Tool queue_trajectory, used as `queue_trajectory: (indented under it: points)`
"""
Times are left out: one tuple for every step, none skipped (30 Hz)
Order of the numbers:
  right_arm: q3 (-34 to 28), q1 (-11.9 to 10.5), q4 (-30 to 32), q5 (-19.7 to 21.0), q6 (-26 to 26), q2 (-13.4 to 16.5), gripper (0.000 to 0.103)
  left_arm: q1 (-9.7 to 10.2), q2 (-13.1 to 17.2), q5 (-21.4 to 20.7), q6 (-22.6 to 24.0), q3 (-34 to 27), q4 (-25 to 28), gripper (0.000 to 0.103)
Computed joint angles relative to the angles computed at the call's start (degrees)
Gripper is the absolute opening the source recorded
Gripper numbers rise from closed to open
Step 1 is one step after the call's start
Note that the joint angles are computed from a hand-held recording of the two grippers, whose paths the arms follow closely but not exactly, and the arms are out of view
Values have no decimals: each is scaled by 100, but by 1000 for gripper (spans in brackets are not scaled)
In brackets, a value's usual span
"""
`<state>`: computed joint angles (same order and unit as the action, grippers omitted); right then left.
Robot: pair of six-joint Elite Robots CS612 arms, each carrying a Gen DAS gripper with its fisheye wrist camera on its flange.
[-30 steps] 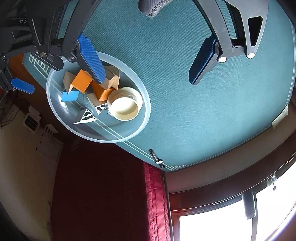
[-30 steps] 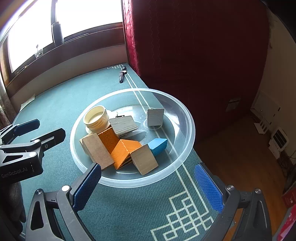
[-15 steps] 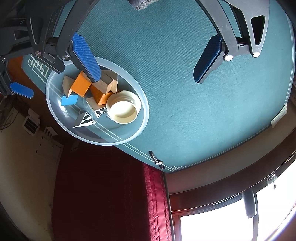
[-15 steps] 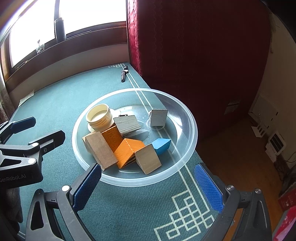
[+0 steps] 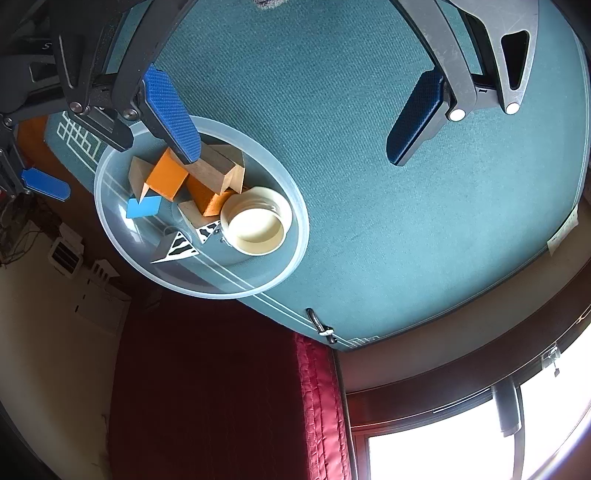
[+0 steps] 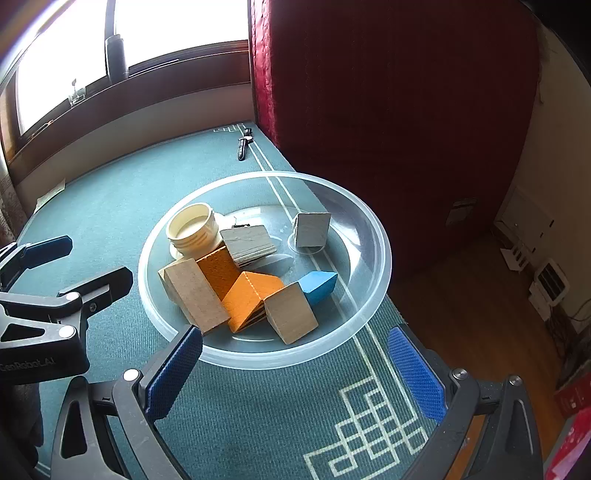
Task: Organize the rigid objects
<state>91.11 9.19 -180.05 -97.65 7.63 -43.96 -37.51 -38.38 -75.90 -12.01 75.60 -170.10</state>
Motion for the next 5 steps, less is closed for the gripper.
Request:
queue_trajectory:
  points:
    - [11,-6,-8,7,10,-3,102,-3,2,21,5,8,-38,101]
    - [14,-9,-9,13,23,-4,102,-4,4,44,9,14,-58,101]
    - [21,-11,-15,21,34,-7,102,2,1,36,10,16,-55,101]
    - [27,-15,-26,35,39,-9,103,11,-2,20,-1,17,-43,101]
    - [37,-17,-41,56,39,-17,102,23,-7,20,-37,21,-22,101]
